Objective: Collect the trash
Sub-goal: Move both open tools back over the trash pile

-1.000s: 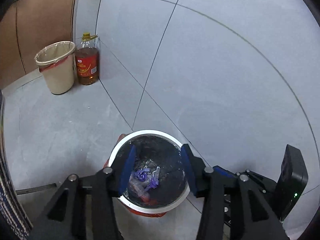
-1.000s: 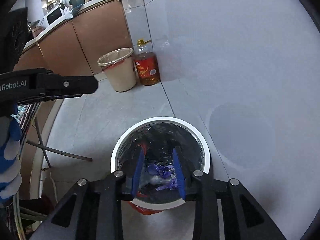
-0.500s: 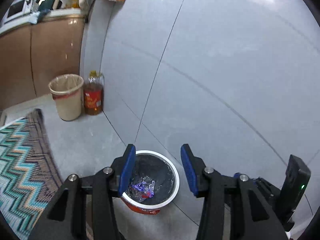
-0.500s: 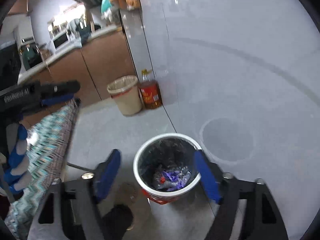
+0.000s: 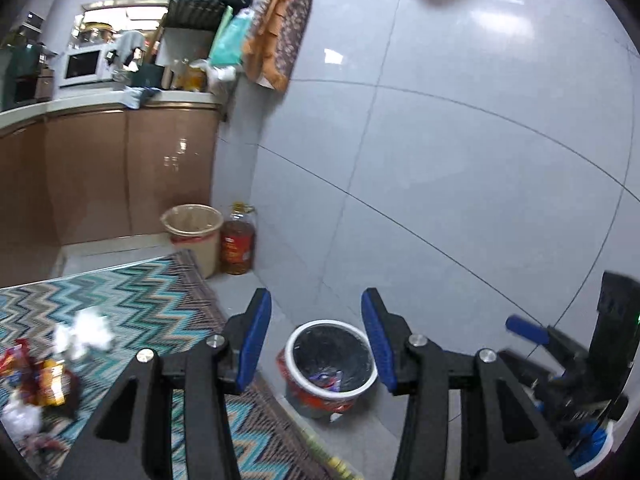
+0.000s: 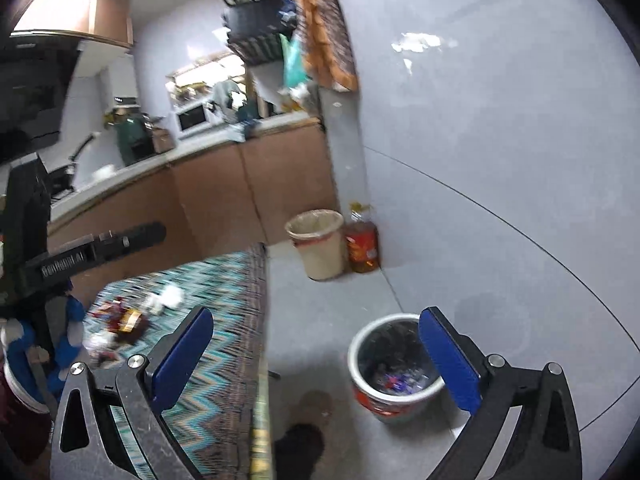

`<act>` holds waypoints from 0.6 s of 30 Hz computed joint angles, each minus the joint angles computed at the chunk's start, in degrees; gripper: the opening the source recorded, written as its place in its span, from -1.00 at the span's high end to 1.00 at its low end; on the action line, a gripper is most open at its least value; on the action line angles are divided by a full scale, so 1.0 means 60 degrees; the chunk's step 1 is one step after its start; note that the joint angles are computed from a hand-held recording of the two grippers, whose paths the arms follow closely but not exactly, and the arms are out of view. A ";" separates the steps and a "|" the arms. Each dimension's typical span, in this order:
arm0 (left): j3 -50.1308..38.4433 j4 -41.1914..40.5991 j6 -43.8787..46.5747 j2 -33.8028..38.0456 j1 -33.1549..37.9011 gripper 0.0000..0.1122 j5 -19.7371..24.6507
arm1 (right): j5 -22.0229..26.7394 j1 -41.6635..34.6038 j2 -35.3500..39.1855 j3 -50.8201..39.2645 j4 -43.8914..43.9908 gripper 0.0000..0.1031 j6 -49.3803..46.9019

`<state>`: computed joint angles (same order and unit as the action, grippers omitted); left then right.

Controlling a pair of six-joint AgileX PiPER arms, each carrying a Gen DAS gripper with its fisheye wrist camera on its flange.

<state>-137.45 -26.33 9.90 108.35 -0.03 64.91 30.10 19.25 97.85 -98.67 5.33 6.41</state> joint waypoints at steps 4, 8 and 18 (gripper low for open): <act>0.2490 -0.0572 0.0945 -0.1699 0.1116 0.19 -0.0685 | 0.0059 0.0754 -0.0091 -0.0282 -0.0644 -1.00 0.0357; 0.3883 -0.1468 0.1856 -0.2528 0.2589 0.19 -0.0671 | 0.0781 0.1530 0.0414 -0.1461 -0.1143 -1.00 0.0784; 0.6094 -0.2629 0.3995 -0.2983 0.6038 0.10 -0.0980 | 0.2484 0.2666 0.2616 -0.5095 -0.0561 -1.00 0.0508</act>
<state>-100.88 -42.10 33.87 90.45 36.20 59.03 45.01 35.24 113.54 -129.24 1.96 9.46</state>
